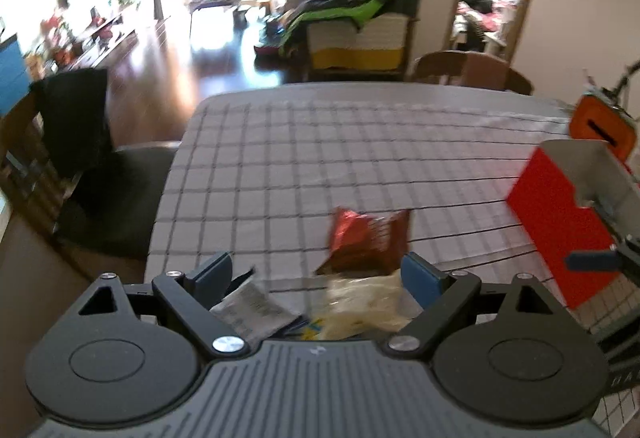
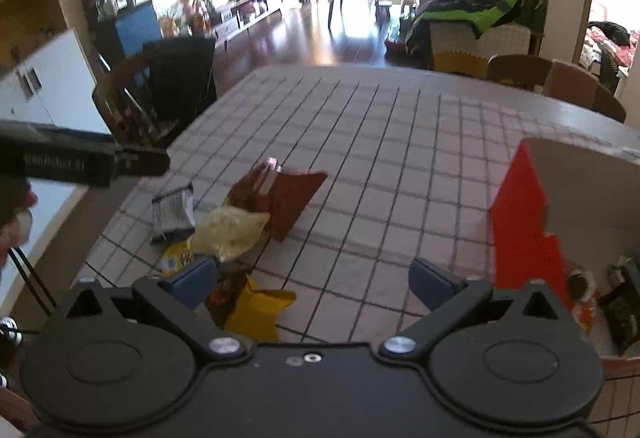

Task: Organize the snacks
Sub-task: 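Move both tools back over the remaining snack pile, then grasp the white wrapper packet with the left gripper while the right grasps the yellow packet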

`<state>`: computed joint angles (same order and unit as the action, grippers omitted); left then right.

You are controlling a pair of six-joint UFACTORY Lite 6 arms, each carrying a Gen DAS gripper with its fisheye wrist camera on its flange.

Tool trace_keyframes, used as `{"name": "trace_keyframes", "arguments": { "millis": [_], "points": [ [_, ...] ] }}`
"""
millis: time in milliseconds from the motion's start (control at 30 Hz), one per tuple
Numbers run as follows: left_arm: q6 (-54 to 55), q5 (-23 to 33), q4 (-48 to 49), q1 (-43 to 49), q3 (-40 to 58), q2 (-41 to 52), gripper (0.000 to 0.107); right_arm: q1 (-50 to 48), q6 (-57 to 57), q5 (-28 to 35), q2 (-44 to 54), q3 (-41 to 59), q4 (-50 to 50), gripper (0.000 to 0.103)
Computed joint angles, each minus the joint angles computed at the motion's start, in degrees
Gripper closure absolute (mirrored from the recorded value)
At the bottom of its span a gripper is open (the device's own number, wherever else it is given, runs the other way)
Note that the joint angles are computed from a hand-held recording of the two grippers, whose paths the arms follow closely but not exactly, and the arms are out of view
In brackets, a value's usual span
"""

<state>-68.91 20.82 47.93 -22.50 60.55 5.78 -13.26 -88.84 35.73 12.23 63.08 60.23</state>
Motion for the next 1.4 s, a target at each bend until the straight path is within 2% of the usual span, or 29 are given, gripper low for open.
{"name": "trace_keyframes", "arguments": {
  "millis": [100,300,400,533,700,833,1167,1233,1300,1400],
  "points": [
    [3.9,-0.9,-4.8,3.5,-0.1,1.5,0.015,2.7,1.2,-3.0,1.0,-1.2,-0.2,0.0],
    [4.4,0.2,-6.6,8.1,3.3,8.3,0.015,7.0,6.2,-8.1,4.6,-0.9,-3.0,0.001],
    [8.8,0.6,-12.2,10.4,6.3,12.4,0.015,8.6,10.1,-9.6,6.8,0.0,-5.1,0.001],
    [19.2,1.4,-25.2,13.5,11.5,18.3,0.015,10.8,14.2,-11.7,9.5,1.0,-7.8,0.005],
    [21.3,3.5,-30.3,14.4,17.5,24.4,0.015,13.6,21.1,-15.1,12.2,2.0,-13.7,0.01],
    [21.1,6.3,-31.8,14.4,21.9,28.4,0.015,13.9,24.9,-14.4,13.8,3.5,-16.3,0.014],
    [21.4,8.9,-35.0,14.6,26.4,32.6,0.016,15.1,35.8,-13.2,18.2,9.2,-23.7,0.026],
    [21.4,9.2,-34.6,14.6,27.4,33.6,0.02,15.2,37.6,-11.9,19.4,10.9,-25.0,0.029],
    [21.7,10.2,-34.8,14.4,28.3,34.4,0.03,15.4,38.7,-11.9,19.5,11.1,-26.4,0.032],
    [20.5,11.1,-33.6,13.9,28.5,34.5,0.036,15.9,39.7,-11.3,19.5,11.4,-28.4,0.038]
  ]
}}
